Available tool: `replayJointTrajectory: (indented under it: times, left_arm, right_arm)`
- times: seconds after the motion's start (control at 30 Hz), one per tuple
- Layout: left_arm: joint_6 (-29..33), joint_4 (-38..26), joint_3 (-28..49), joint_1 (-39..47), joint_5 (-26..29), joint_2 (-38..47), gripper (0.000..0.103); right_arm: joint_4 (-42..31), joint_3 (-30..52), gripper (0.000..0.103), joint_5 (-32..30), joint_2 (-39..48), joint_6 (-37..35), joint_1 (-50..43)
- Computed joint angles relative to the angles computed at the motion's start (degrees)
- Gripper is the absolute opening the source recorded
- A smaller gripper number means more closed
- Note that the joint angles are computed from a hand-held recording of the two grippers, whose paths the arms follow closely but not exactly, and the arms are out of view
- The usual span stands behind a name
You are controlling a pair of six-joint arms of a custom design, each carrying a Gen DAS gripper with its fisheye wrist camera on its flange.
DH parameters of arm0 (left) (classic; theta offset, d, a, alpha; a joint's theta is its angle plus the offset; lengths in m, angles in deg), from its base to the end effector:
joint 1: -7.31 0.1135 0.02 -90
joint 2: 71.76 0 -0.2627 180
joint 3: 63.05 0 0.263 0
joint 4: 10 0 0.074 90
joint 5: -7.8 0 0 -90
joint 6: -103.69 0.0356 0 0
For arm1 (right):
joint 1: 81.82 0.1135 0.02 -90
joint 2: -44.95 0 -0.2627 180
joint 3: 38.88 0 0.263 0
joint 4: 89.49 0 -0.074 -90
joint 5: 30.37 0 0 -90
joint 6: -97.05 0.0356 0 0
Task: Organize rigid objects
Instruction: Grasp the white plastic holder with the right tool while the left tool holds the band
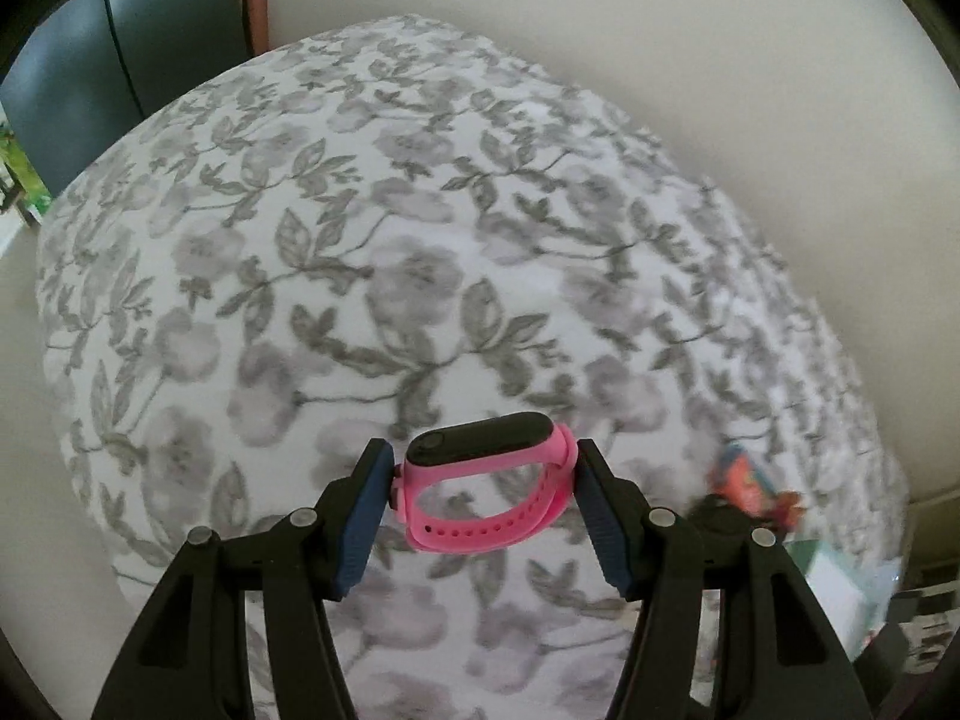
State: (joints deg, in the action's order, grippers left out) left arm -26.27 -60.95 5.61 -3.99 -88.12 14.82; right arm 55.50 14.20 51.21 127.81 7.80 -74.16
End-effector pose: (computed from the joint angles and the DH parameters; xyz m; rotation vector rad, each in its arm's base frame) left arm 0.2890 -0.0540 0.1928 -0.7098 2.6710 -0.0941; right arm 0.2591 0.0401 0.1447 -0.2073 2.6959 0.2428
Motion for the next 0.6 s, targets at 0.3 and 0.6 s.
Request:
replayJointTrajectory:
  times: [0.3, 0.6]
  left_arm:
    - [1.39, -0.73, 1.03, -0.54, -2.24, 4.55, 0.062]
    - [2.27, -0.61, 2.9, -3.27, -1.07, 11.67, 0.062]
  right_arm:
    - [1.99, 0.84, 0.087, 2.16, 3.49, 2.24, 4.67]
    - [2.32, 0.68, 0.08, 4.75, 5.04, 1.5, 7.87]
